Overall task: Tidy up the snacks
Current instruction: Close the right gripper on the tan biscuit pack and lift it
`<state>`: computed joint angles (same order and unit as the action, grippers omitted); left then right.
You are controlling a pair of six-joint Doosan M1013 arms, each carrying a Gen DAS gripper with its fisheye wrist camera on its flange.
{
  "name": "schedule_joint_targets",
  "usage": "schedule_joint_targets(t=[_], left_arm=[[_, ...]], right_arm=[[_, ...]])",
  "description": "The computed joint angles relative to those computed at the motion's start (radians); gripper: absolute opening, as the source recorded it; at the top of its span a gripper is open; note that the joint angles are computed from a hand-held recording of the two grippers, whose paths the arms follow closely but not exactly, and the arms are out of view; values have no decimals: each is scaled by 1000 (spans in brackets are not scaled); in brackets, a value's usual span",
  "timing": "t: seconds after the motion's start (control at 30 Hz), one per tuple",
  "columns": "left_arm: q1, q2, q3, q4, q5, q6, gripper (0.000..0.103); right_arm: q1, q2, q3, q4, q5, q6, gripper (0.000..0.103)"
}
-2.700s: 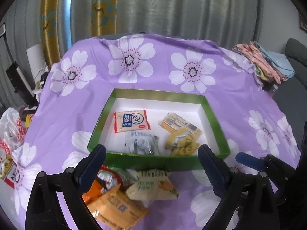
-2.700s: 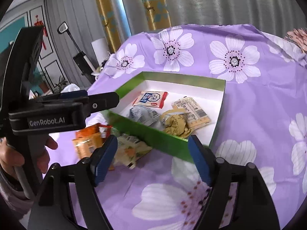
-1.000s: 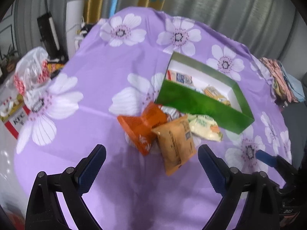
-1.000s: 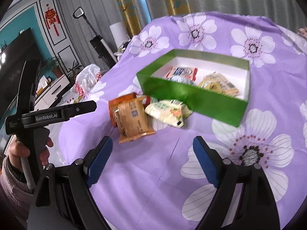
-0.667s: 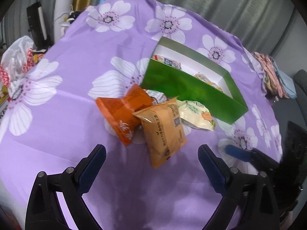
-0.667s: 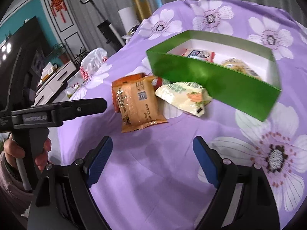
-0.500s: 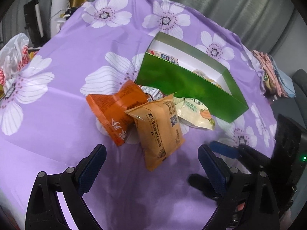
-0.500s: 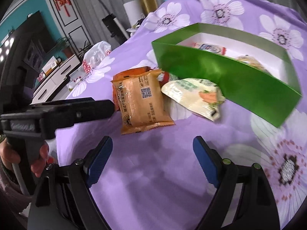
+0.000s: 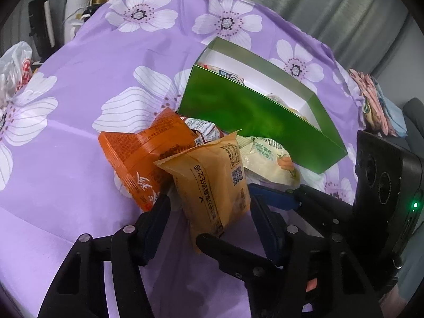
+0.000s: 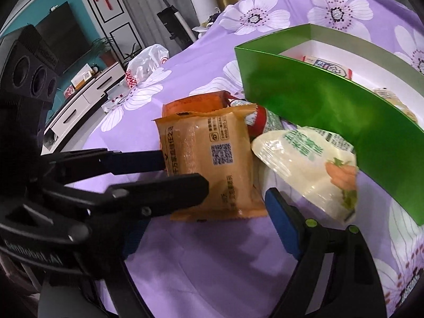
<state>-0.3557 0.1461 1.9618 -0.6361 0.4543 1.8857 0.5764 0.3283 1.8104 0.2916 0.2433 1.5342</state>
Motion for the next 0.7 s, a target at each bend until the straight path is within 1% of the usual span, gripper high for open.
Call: schedule_joint_targets(t=[0.1, 0.17, 0.2, 0.23, 0.33, 0.43, 0.5, 0.7], left_arm=[[-1, 4, -3, 2, 4, 0, 52], [-5, 5, -5, 29, -1, -31, 48], [-5, 6, -4, 30, -2, -35, 44], [-5, 6, -4, 32, -4, -40, 41], [-4, 9, -5, 30, -5, -47, 38], [-9, 6, -5, 58, -9, -71, 38], [-11, 1, -3, 62, -7, -69, 38], [-22, -23, 7, 68, -4, -57, 38]], right_arm=[[-3, 5, -7, 9, 7, -7, 75], [-3, 8, -11, 3, 14, 1, 68], [-3, 9, -13, 6, 16, -2, 66], [0, 10, -16, -20, 17, 19, 64], [8, 10, -19, -121, 18, 106, 56], [14, 9, -19, -198, 16, 183, 55], [16, 5, -13, -220, 8, 213, 54], [31, -21, 18, -356, -25, 370, 54]])
